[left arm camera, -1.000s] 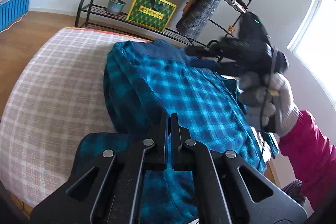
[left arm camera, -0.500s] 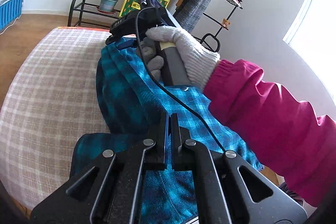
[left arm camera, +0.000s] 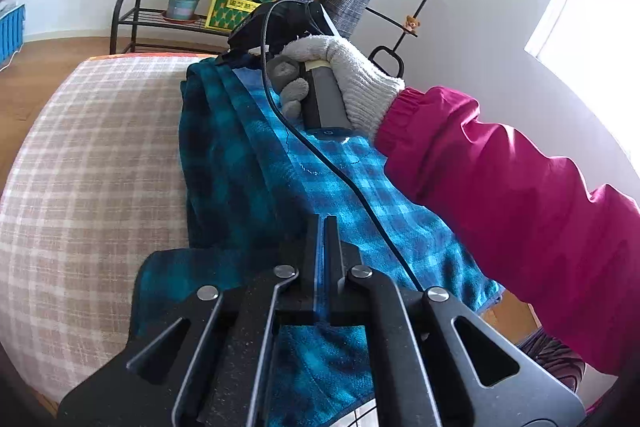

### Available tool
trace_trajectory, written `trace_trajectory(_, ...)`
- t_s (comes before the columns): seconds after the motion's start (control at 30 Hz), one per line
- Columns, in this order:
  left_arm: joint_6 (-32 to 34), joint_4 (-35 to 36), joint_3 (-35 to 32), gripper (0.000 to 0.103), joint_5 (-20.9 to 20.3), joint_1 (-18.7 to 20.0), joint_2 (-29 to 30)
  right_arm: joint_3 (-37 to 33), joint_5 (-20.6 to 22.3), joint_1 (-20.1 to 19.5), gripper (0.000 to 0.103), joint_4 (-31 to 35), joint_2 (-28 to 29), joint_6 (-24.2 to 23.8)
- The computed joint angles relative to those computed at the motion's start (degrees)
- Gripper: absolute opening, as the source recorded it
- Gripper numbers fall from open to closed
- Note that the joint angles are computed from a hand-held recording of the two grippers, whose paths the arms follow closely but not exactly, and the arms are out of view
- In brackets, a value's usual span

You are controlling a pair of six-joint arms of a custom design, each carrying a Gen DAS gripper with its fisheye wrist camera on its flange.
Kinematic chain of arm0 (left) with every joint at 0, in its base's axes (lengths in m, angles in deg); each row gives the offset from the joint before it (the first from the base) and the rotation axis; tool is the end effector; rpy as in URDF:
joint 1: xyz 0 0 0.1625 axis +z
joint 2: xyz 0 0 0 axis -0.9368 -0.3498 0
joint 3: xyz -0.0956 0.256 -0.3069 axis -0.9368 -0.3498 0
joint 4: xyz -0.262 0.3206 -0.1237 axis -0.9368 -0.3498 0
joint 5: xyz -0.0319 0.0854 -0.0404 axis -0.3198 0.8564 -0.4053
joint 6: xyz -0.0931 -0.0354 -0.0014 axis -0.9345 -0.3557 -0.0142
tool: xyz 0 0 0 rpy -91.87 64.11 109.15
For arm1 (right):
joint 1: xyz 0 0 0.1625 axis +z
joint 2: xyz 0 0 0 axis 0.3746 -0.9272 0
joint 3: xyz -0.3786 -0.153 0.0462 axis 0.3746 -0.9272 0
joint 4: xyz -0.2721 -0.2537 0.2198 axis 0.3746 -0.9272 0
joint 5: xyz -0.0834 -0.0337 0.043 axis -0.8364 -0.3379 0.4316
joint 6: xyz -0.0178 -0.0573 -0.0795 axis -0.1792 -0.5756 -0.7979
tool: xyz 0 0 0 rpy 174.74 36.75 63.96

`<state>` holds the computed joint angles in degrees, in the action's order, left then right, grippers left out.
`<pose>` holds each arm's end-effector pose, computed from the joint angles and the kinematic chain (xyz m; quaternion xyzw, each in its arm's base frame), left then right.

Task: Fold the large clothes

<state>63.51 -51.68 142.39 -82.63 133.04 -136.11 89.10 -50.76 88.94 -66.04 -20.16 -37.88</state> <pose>-0.1029 -0.5308 0.3517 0.3272 0.9248 -0.1912 0.0344 0.3830 -0.7364 0.0552 0.0121 -0.9616 0.2432 0.1265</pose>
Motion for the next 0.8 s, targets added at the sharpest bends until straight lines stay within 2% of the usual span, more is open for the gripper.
trace_trajectory(0.17, 2.3, 1.5, 2.3, 0.0, 1.2, -2.2, 0.1, 8.3, 2.4, -2.3, 0.01, -5.1, -4.9, 1.7)
trace_trajectory(0.23, 2.3, 2.9, 2.0, 0.0, 0.8, -2.4, 0.5, 8.7, 2.9, -2.7, 0.01, -5.5, -5.1, 1.6)
trace_trajectory(0.3, 1.9, 3.4, 1.4, 0.0, 0.2, -2.2, 0.6, 7.3, 2.1, -2.6, 0.017, -4.3, -4.4, 1.3)
trace_trajectory(0.33, 1.4, 2.5, 1.2, 0.0, 0.6, -2.0, 0.6, 6.2, 1.0, -2.3, 0.041, -3.4, -3.8, 1.4)
trace_trajectory(0.37, 0.6, 1.5, 1.2, 0.0, 1.4, -1.8, 0.6, 5.2, -0.4, -2.0, 0.057, -3.1, -3.1, 1.4)
trace_trajectory(0.4, -0.4, 0.2, 1.0, 0.0, 2.5, -1.4, 0.7, 4.9, -1.5, -1.9, 0.059, -3.6, -2.8, 0.5)
trace_trajectory(0.5, -5.0, -2.3, -0.6, 0.002, 7.1, 0.2, 2.3, 3.0, -3.6, -2.2, 0.058, -2.5, -1.5, 0.0)
trace_trajectory(0.57, -8.9, -1.0, -2.9, 0.024, 8.0, 2.0, 4.6, 2.3, -2.1, -3.1, 0.058, -2.2, -0.9, 1.6)
trace_trajectory(0.6, -10.2, 0.4, -4.1, 0.043, 7.5, 2.9, 5.8, 2.2, -0.9, -3.7, 0.057, -2.5, -0.7, 2.4)
trace_trajectory(0.63, -11.2, 1.3, -4.9, 0.049, 8.1, 3.4, 7.0, 2.3, 0.3, -4.2, 0.056, -2.9, -0.5, 3.1)
trace_trajectory(0.7, -12.3, 1.7, -5.5, 0.049, 10.1, 4.1, 8.6, 2.2, 2.8, -5.1, 0.039, -3.7, 0.1, 4.2)
trace_trajectory(0.73, -13.1, 2.0, -6.0, 0.049, 9.6, 4.7, 9.5, 2.1, 4.7, -5.5, 0.024, -3.9, 0.3, 4.6)
trace_trajectory(0.77, -14.1, 2.4, -6.7, 0.044, 8.3, 5.6, 10.4, 2.5, 6.3, -5.8, 0.012, -4.7, 0.3, 4.7)
trace_trajectory(0.8, -14.8, 2.7, -7.3, 0.024, 7.3, 6.4, 11.2, 2.4, 6.8, -5.8, 0.009, -5.4, 0.6, 4.5)
